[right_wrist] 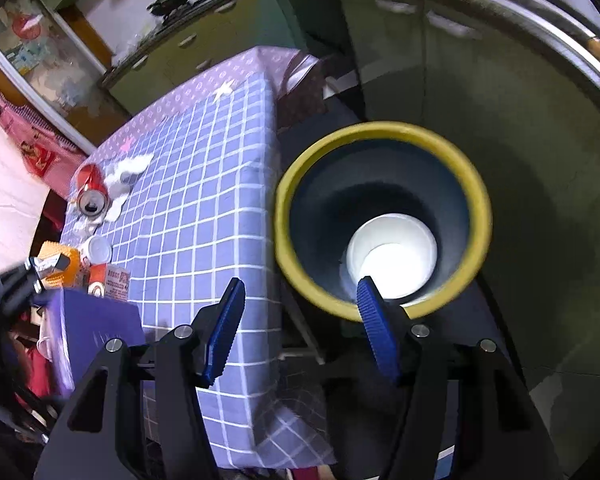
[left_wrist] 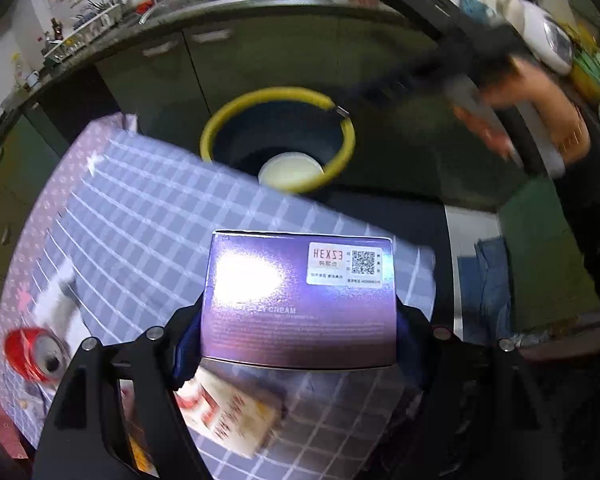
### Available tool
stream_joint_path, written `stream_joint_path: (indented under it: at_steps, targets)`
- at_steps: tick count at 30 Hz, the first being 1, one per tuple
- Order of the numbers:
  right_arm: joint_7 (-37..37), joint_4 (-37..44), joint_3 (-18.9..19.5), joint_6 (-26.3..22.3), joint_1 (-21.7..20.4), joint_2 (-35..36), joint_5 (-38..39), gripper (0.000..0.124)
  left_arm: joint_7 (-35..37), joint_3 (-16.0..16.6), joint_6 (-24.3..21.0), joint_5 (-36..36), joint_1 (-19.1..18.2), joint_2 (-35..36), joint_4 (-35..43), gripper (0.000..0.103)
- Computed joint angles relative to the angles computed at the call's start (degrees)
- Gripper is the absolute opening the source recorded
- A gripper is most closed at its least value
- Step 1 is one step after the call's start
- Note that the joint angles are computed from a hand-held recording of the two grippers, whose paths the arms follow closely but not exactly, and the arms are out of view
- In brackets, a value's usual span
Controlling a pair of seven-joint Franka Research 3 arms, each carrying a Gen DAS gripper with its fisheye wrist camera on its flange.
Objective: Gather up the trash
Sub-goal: 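Carry the purple box over the bin and open the left tool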
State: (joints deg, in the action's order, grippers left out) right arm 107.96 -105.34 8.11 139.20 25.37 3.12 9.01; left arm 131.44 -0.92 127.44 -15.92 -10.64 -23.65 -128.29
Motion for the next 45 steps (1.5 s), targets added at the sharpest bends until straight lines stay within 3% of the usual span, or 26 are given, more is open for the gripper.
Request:
stream_joint_path:
  at_steps: [8,14,20,23,28,35,38,45]
  targets:
    - [3.7,-8.8,-0.6,2.0,-2.9,-9.7,-4.0,0.06,-8.3,-5.1,0.4,-0.7,0.3,18.8,19.8,0.073]
    - [2.3,-12.8,-0.5,1.8,-4.4,-12.8,-1.8,0.059,-18.3,-10.3,-2.7,5.9,0.7,36.4,35.4,0.073]
    - [2.7,-13.5,-0.1,1.7,-5.8,-14.0,-2.3,0.059,-23.0,-12.7,-2.9,9.6,0.9,42.7,41.4,0.078]
    - [3.0,-13.6,0.3,1.5,-5.9,-14.6,-2.8,0.059,-23.5,-13.0,-2.1,9.9,1.6,41.3,40.3,0.085]
    - [4.3,-14.2,1.3,1.2,-5.8,-15.9,-4.2,0.059,-22.0,-12.1,0.0,10.2,3.4,34.9,34.8,0.085]
    - [10.5,-11.4,3.7,-2.6,-6.3,-15.3,-12.0,0.059,-20.8,-7.1,1.3,4.7,6.9,18.0,22.4,0.086]
    - [7.5,-8.3,3.5,-3.4,-3.7,-12.3,-8.9,0.059,-21.1,-3.3,3.3,4.4,8.2,8.5,14.7,0.09]
    - [-3.2,8.3,5.6,-6.5,5.4,2.4,1.3,0.059,-23.7,3.6,4.7,8.5,10.9,-7.8,1.8,0.091]
